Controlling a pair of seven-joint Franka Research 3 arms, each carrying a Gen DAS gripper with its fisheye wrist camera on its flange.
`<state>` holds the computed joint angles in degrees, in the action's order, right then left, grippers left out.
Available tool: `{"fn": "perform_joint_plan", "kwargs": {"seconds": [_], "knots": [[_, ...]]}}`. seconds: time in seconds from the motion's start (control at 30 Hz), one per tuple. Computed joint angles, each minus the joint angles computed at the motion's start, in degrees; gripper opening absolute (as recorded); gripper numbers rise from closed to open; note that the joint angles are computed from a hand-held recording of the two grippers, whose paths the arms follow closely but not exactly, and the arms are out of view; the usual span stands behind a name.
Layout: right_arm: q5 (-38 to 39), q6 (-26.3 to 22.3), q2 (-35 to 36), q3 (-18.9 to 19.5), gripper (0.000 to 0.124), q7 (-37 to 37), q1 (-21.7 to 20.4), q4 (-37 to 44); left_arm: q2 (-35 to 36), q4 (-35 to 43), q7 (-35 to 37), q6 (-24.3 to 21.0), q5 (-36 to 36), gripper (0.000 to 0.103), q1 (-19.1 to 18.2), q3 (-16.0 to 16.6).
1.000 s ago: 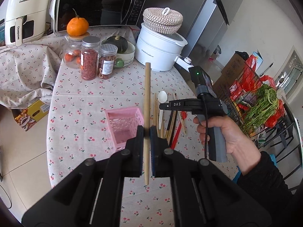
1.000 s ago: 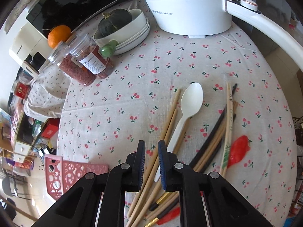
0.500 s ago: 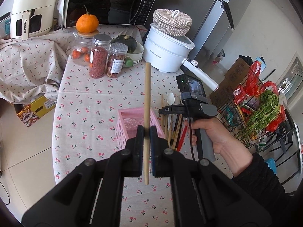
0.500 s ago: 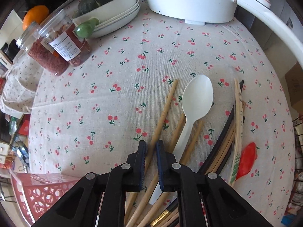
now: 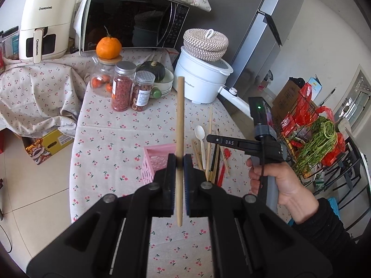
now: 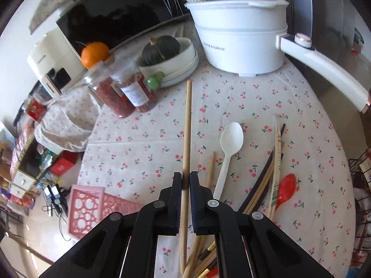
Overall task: Organize utensils
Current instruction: 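Lift the chopstick with the left tool while the right tool grasps another wooden chopstick, then lower both held chopsticks into the pink basket and open both tools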
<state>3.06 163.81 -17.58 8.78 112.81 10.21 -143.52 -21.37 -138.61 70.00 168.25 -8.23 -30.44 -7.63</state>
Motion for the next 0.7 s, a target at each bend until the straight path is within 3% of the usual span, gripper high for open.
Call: {"fn": "perform_joint_plan", "kwargs": {"seconds": [0.2,0.33,0.43,0.7], "knots": [[0.7,5.6,-11.9,2.5,0.006,0.1,-1.2,-6.2,-2.6,-2.7,-7.8,9.5,6.3,0.007,5.9,-5.3],[0.9,7.2,-18.9,4.7,0.006,0.1,-2.7,-9.3,-5.2,-3.9,-16.8,15.8,13.1,0.007,20.3,-17.1],[2.8,8.7,-22.7,3.4,0.006,-1.2,-1.0,-10.6,-7.4,-4.2,-21.4,19.8,16.1,0.007,31.3,-25.8],[7.9,13.4,-24.4,1.3,0.006,-5.6,3.0,-11.1,-5.4,-0.5,-28.8,21.4,21.2,0.007,50.9,-41.8]]}}
